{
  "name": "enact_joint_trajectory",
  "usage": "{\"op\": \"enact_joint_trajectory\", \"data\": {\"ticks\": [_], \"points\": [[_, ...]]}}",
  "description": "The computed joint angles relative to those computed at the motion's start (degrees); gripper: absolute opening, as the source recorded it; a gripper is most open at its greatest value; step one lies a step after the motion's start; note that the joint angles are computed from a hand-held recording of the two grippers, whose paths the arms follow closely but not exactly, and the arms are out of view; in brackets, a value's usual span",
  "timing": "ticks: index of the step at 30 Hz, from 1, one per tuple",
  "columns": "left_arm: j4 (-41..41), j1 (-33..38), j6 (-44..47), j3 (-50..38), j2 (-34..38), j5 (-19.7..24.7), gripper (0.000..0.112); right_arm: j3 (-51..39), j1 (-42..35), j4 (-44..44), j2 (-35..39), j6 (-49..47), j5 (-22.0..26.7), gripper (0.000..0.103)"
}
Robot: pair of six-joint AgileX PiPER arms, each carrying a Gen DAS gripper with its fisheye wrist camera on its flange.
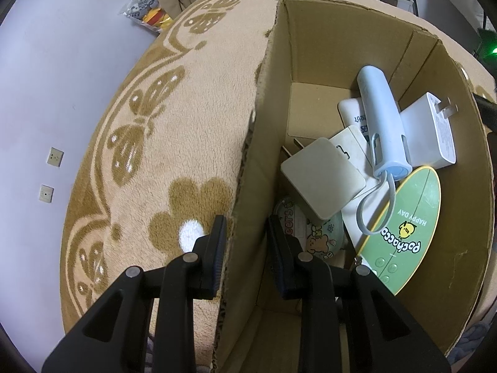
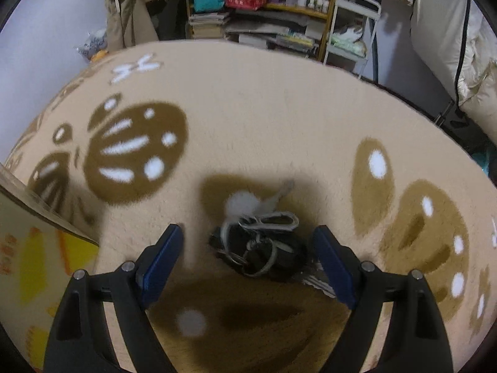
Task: Organize rigid objects
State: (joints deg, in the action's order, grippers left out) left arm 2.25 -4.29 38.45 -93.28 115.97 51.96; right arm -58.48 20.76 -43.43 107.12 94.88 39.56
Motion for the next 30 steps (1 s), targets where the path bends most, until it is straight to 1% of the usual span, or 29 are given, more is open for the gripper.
{"op": "enact_joint_trajectory", "data": {"ticks": [3,6,8,9,10,11,12,14,15,17,18,19,20,24,25,30], "points": [[0.0,0.1,0.2,-0.1,0.1,0.0,0.026,3.9,-0.3,-3.5,-1.8,5.1,-4.0,0.091],[0.1,0.1,0.2,-0.1,0.1,-0.3,0.027,4.7,0.1,-4.7,-2.0,5.4,-4.3,0.087],[0.5,0.0,0.0,0.0,0.2,-0.5,0.027,4.0,0.6,-4.0,-1.7,4.9,-2.5,0.076],[0.5,0.0,0.0,0.1,0.2,-0.6,0.027,3.7,0.6,-3.7,-1.6,4.6,-2.1,0.073],[0.5,0.0,0.0,0.2,0.1,-0.7,0.027,3.4,0.9,-3.3,-1.6,4.1,-1.5,0.065],[0.5,0.0,0.0,0.1,0.2,-0.7,0.027,3.4,1.1,-3.1,-1.9,3.4,-1.4,0.055],[0.5,0.0,0.0,0.2,0.1,-0.7,0.027,3.0,1.2,-2.7,-1.9,2.3,-1.1,0.053],[0.6,0.0,0.0,0.3,0.1,-0.8,0.028,1.9,2.0,-1.9,-1.8,-0.1,0.4,0.041],[0.6,0.0,0.0,0.3,0.1,-0.8,0.028,1.4,2.4,-1.2,-1.9,-1.1,1.2,0.038],[0.6,0.0,0.0,0.3,0.1,-0.7,0.028,0.5,3.7,-1.0,-2.3,-1.4,2.5,0.029],[0.5,0.0,0.1,0.3,0.1,-0.7,0.028,0.4,4.2,-1.2,-2.5,-1.5,2.6,0.028],[0.5,0.0,0.0,0.2,0.1,-0.7,0.028,0.2,4.9,-1.0,-2.6,-1.5,2.8,0.02],[0.5,0.0,0.0,0.2,0.2,-0.7,0.028,-0.1,5.7,-0.7,-2.7,-1.5,2.9,0.018],[0.7,-0.1,0.0,0.5,0.0,-0.9,0.028,-0.3,8.4,-1.7,-2.4,1.1,4.2,0.018],[0.7,0.0,0.0,0.4,0.0,-0.9,0.028,0.4,8.8,-2.0,-2.9,2.6,3.5,0.018],[0.8,0.0,0.0,0.4,0.1,-1.0,0.028,2.3,11.8,-4.6,-5.9,8.5,5.3,0.017]]}}
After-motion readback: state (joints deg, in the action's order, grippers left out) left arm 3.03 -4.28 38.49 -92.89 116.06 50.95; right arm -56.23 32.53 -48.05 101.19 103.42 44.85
